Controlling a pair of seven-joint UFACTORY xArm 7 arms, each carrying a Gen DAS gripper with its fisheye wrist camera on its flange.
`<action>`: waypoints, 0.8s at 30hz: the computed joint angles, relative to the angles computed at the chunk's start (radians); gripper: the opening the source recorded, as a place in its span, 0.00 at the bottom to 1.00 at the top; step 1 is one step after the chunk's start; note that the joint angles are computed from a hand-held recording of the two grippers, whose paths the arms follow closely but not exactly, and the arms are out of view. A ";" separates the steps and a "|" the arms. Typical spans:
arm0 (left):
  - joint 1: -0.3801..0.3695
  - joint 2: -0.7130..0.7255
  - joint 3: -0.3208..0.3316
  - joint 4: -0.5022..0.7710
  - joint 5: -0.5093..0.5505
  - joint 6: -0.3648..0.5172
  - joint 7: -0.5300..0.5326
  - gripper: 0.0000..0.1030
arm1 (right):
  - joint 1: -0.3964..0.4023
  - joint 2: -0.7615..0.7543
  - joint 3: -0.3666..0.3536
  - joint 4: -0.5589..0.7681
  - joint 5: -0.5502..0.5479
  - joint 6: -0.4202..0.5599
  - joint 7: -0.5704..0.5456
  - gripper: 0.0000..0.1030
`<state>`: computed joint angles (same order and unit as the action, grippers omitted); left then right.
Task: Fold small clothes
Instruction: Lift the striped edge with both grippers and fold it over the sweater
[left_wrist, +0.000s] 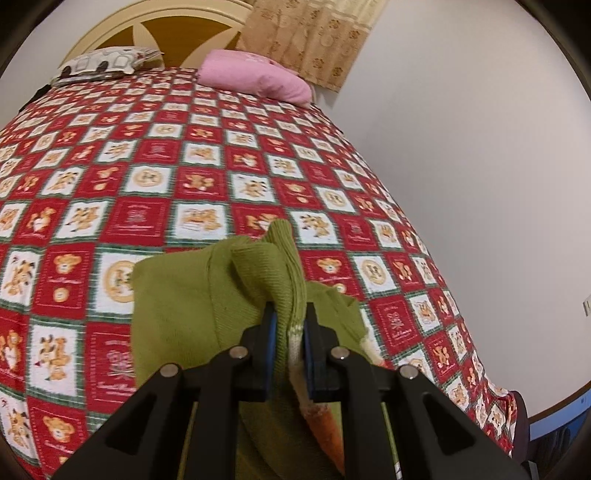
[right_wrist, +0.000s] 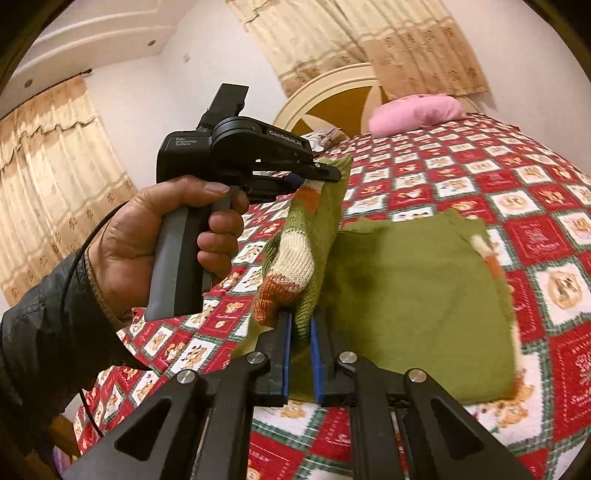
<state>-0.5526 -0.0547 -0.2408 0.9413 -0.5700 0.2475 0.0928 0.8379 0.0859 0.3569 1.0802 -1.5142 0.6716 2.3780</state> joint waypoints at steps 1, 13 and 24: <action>-0.003 0.006 -0.004 0.006 0.006 -0.001 -0.007 0.13 | 0.000 -0.012 0.000 -0.014 0.000 0.002 0.012 0.08; -0.023 0.128 -0.065 0.099 0.107 -0.006 -0.097 0.13 | -0.059 -0.158 0.050 -0.194 0.007 -0.002 0.178 0.08; -0.091 0.260 -0.040 0.165 0.419 -0.038 -0.341 0.15 | -0.114 -0.237 0.074 -0.329 -0.005 -0.047 0.357 0.08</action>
